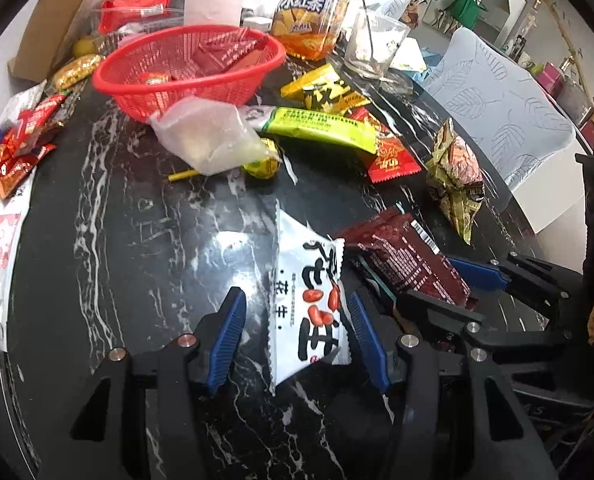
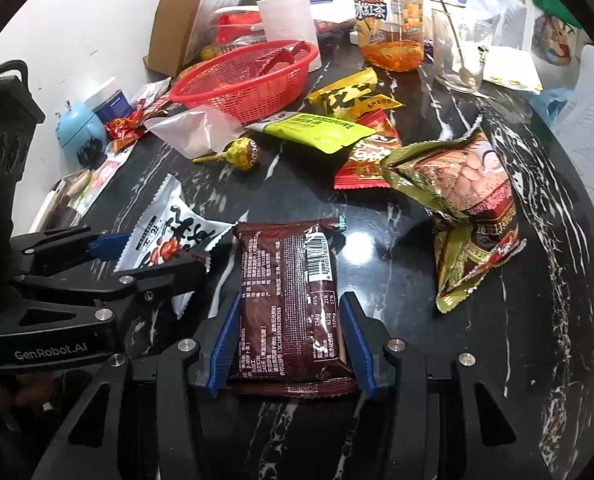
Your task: Organize snacks
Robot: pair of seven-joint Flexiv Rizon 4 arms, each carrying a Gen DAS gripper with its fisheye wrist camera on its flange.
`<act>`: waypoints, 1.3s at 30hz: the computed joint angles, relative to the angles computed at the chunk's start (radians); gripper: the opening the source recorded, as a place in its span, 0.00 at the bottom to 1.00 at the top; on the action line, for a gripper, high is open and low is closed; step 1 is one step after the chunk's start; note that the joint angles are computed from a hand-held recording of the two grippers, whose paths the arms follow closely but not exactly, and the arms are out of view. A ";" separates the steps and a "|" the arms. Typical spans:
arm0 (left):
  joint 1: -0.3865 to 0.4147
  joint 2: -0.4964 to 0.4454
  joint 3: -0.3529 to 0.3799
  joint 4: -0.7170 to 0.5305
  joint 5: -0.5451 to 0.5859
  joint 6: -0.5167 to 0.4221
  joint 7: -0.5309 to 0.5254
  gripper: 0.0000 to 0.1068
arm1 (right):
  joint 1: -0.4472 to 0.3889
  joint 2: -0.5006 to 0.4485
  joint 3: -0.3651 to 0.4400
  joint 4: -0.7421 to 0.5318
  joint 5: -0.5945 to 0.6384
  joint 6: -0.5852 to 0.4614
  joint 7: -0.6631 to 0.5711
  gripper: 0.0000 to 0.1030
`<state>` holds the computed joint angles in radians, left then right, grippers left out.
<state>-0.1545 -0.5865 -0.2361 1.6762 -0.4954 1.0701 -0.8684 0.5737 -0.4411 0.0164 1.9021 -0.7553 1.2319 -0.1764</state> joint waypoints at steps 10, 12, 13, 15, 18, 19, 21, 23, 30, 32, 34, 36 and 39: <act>0.022 0.014 -0.021 0.020 -0.029 0.006 0.028 0.25 | -0.003 0.002 0.000 0.001 -0.005 0.002 0.008 0.45; 0.022 0.021 -0.020 0.026 -0.037 0.013 0.035 0.25 | -0.010 0.000 0.004 0.003 0.002 0.027 0.004 0.45; 0.022 0.026 -0.021 0.030 -0.042 0.021 0.038 0.25 | -0.010 0.000 0.003 0.003 0.004 0.035 0.003 0.44; 0.026 0.035 -0.024 0.036 -0.052 0.034 0.049 0.25 | -0.005 0.003 -0.003 0.002 0.001 0.041 0.003 0.44; 0.029 0.043 -0.027 0.039 -0.066 0.040 0.059 0.25 | 0.002 0.007 -0.013 -0.003 -0.013 0.044 0.004 0.44; 0.033 0.046 -0.030 0.037 -0.074 0.037 0.064 0.25 | 0.005 0.009 -0.021 -0.002 -0.024 0.050 0.012 0.44; 0.038 0.052 -0.037 0.039 -0.093 0.046 0.079 0.25 | 0.019 0.019 -0.049 0.003 -0.070 0.065 0.052 0.44; 0.038 0.058 -0.042 0.036 -0.105 0.066 0.093 0.25 | 0.015 0.026 -0.051 -0.002 -0.093 0.062 0.061 0.44; 0.053 0.064 -0.087 0.009 -0.184 0.124 0.167 0.25 | -0.007 0.032 -0.054 -0.042 -0.169 0.072 0.070 0.44; 0.054 0.063 -0.093 -0.004 -0.200 0.138 0.180 0.25 | -0.013 0.033 -0.059 -0.057 -0.191 0.076 0.074 0.44; 0.055 0.059 -0.103 -0.022 -0.217 0.155 0.195 0.25 | -0.020 0.033 -0.062 -0.073 -0.208 0.078 0.073 0.44; 0.055 0.051 -0.112 -0.046 -0.225 0.178 0.215 0.25 | -0.024 0.030 -0.070 -0.095 -0.230 0.077 0.070 0.44; 0.058 0.041 -0.128 -0.075 -0.235 0.205 0.238 0.25 | -0.036 0.024 -0.070 -0.129 -0.250 0.062 0.046 0.44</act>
